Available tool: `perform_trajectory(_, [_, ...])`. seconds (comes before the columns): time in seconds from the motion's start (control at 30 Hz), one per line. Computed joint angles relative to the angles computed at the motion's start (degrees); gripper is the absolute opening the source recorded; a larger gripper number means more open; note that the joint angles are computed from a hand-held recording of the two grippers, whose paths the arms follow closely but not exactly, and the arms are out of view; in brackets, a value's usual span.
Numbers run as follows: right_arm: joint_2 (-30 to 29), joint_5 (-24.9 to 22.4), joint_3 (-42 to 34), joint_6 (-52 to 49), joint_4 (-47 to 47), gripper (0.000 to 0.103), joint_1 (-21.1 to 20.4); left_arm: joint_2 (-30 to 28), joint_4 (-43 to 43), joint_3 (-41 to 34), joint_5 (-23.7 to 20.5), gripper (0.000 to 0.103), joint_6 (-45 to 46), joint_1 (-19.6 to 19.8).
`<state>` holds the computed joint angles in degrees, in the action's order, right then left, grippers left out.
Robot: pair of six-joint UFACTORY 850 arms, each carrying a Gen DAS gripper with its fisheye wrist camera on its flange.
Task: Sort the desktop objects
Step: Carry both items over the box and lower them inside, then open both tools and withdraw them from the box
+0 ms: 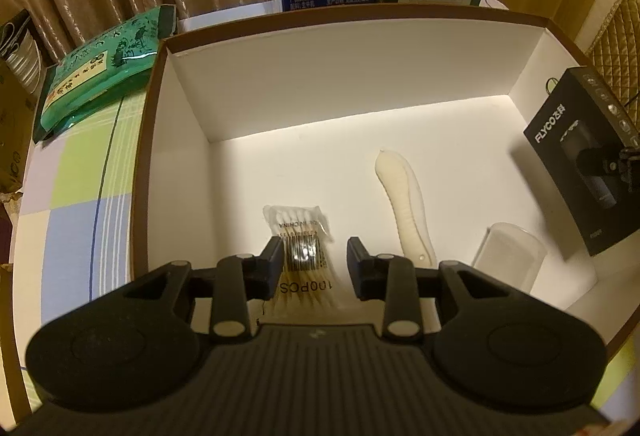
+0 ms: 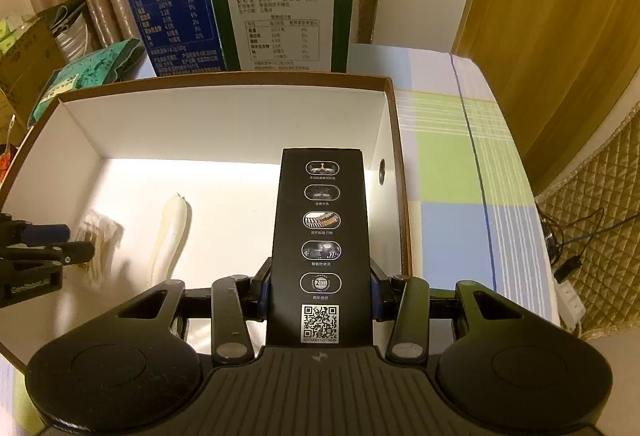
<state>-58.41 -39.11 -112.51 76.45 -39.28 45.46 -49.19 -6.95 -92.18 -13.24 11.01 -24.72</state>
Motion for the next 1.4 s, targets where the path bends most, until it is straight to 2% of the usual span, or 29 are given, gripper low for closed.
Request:
perform_trajectory(0.23, [-2.2,-4.2,-3.0,-2.3,-3.3,0.042,1.0,1.0,-3.6,1.1,0.2,0.039,3.6,0.0])
perform_trajectory(0.3, [-1.6,-3.2,-2.0,-2.4,-4.2,0.047,1.0,1.4,-4.4,1.4,0.3,0.041,4.3,0.0])
perform_trajectory(0.4, [0.0,-0.2,0.4,-2.1,-4.2,0.060,1.0,1.8,-5.9,1.9,0.5,0.045,5.9,0.0])
perform_trajectory(0.47, [0.1,-0.4,0.5,-1.7,-4.7,0.074,1.2,2.1,-6.5,2.3,0.5,0.049,6.6,0.0])
perform_trajectory(0.53, [0.2,-0.3,0.8,-1.0,-5.5,0.077,1.5,2.5,-6.7,2.7,0.5,0.053,6.7,-0.2])
perform_trajectory(0.87, [2.0,3.3,3.4,0.8,-4.2,0.081,1.4,4.9,-10.8,5.3,1.3,0.066,10.2,-0.4])
perform_trajectory(1.4, [5.0,5.2,7.4,5.8,-7.3,0.087,2.6,10.7,-2.8,11.6,5.2,0.072,0.9,-1.3])
